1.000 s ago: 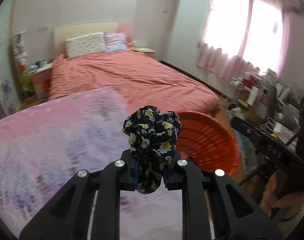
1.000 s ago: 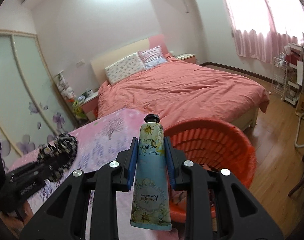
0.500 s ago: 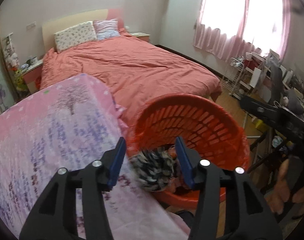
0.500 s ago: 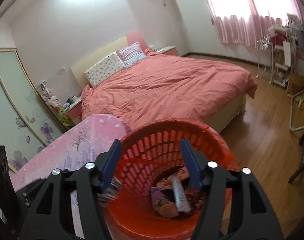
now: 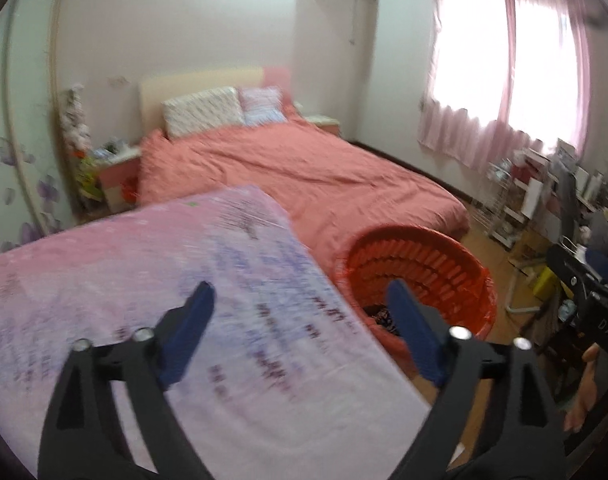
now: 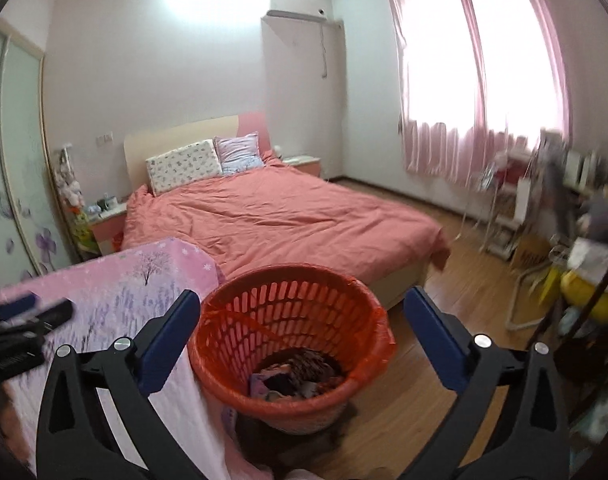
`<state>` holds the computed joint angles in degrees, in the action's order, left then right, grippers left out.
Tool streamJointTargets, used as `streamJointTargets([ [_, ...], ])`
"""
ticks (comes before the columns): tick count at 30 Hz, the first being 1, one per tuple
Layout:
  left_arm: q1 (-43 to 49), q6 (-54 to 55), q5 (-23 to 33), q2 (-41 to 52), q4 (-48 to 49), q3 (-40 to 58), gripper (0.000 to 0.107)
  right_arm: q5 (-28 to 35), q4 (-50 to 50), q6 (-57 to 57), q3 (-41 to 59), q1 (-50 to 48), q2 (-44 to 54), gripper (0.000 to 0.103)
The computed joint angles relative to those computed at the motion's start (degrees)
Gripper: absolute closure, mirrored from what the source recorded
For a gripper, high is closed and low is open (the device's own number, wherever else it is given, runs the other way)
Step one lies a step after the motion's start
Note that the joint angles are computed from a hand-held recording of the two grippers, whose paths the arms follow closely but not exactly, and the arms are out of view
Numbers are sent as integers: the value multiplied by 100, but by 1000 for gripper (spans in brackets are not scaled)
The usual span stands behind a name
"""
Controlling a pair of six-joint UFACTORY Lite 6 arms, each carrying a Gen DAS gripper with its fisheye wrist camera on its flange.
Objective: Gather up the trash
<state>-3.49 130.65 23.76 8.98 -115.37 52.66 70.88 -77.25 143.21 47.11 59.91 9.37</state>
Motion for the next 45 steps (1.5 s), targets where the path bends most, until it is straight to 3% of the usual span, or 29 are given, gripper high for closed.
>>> streamJointTargets([
  [3,607,621,305,-940,-393,-973,8,699,650,-432,589,588,462,2],
  [10,2328,1404,896,-2419,-511,-2658,8,1409,1142,-196,1232,1621,1149,2],
  [17,4114,953,1806,-3103,460,-3491,8,1933,1234,482,1801,2078,1928,2],
  [24,5466,1129,2554,-3327,1083,-3933,8,1403,1464,132,2195,1921,2218,2],
  [28,5664,1113,2618,-3231,1340,-3945,8,1067,1678,60,2212,1947,2129,2],
  [45,5331,611,2139,-3200,1563,-3908,8,1391,2330,-73,3040,2038,2793,2],
])
